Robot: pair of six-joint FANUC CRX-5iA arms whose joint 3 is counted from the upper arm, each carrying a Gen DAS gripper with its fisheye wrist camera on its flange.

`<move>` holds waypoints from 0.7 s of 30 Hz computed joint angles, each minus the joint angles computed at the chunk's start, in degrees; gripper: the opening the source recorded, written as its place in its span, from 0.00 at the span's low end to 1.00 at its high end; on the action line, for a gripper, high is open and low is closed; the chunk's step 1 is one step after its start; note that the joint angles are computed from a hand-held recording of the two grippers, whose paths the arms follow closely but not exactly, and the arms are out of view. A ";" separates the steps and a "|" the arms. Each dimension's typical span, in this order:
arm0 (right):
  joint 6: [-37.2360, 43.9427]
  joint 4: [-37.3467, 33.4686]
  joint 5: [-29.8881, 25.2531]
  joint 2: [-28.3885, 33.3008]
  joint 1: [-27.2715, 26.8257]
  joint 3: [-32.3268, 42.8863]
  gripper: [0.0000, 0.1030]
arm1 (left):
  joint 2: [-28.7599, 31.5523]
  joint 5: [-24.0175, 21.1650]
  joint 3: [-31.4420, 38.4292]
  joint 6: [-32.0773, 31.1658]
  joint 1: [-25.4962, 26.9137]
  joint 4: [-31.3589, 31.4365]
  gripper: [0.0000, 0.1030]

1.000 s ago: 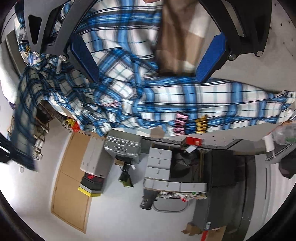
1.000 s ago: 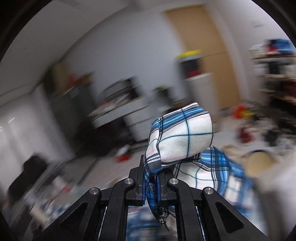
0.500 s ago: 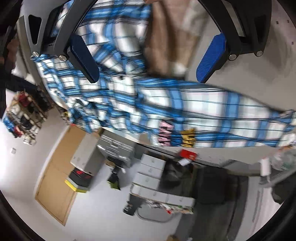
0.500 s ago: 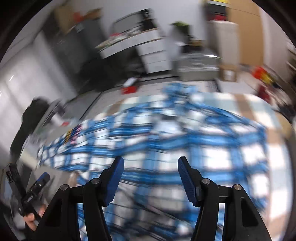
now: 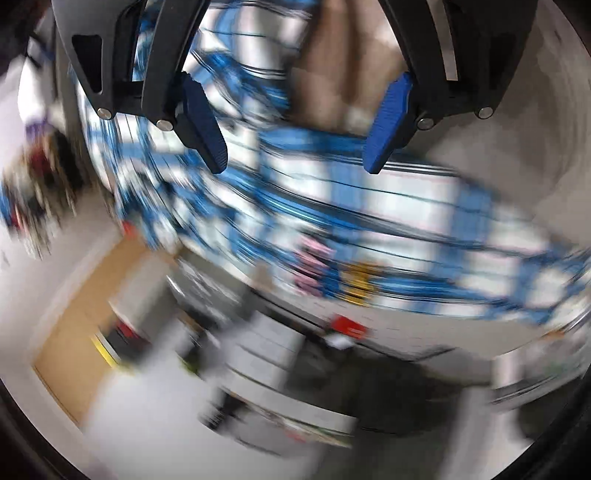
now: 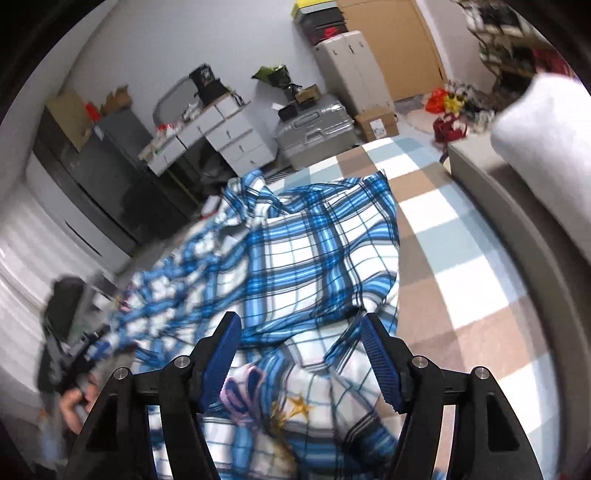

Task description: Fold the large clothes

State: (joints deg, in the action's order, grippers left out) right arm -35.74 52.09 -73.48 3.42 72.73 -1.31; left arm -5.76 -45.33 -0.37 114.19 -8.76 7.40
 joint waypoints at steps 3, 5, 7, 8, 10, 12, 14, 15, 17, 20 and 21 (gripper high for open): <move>-1.70 1.27 -0.66 -0.20 0.61 -0.65 0.67 | -6.58 1.80 -4.64 14.11 4.98 -5.89 0.70; -1.95 1.26 -0.47 0.00 0.55 -0.51 0.67 | -9.02 -0.51 -4.72 22.90 7.41 -11.88 0.70; -2.56 1.50 0.01 -0.11 0.74 -0.82 0.67 | -9.78 -4.69 -3.31 29.40 8.69 -17.80 0.70; -2.53 1.39 0.25 0.01 0.70 -0.65 0.67 | -9.75 -6.26 -2.66 31.92 8.93 -19.78 0.70; -2.27 1.24 -0.16 0.45 0.83 -0.03 0.67 | -10.38 -6.75 -3.80 32.13 12.66 -18.29 0.70; -1.91 0.98 -1.70 1.32 1.14 1.29 0.67 | -9.79 -7.25 -3.75 32.31 14.36 -18.05 0.70; -2.28 0.95 -2.59 1.80 1.47 2.00 0.67 | -8.73 -8.08 -3.44 32.09 15.89 -17.47 0.70; -2.48 1.01 -2.87 1.96 1.59 2.19 0.67 | -8.21 -8.74 -3.30 31.22 17.03 -16.28 0.69; -2.52 0.96 -4.04 2.61 2.03 3.18 0.67 | -7.55 -9.43 -2.32 32.38 16.42 -18.85 0.70; -2.37 0.83 -5.56 3.44 2.48 4.39 0.67 | -5.28 -13.02 1.09 34.20 13.51 -23.27 0.70; -2.41 0.64 -5.89 3.63 2.54 4.70 0.67 | -4.37 -14.39 2.54 35.08 12.01 -26.04 0.70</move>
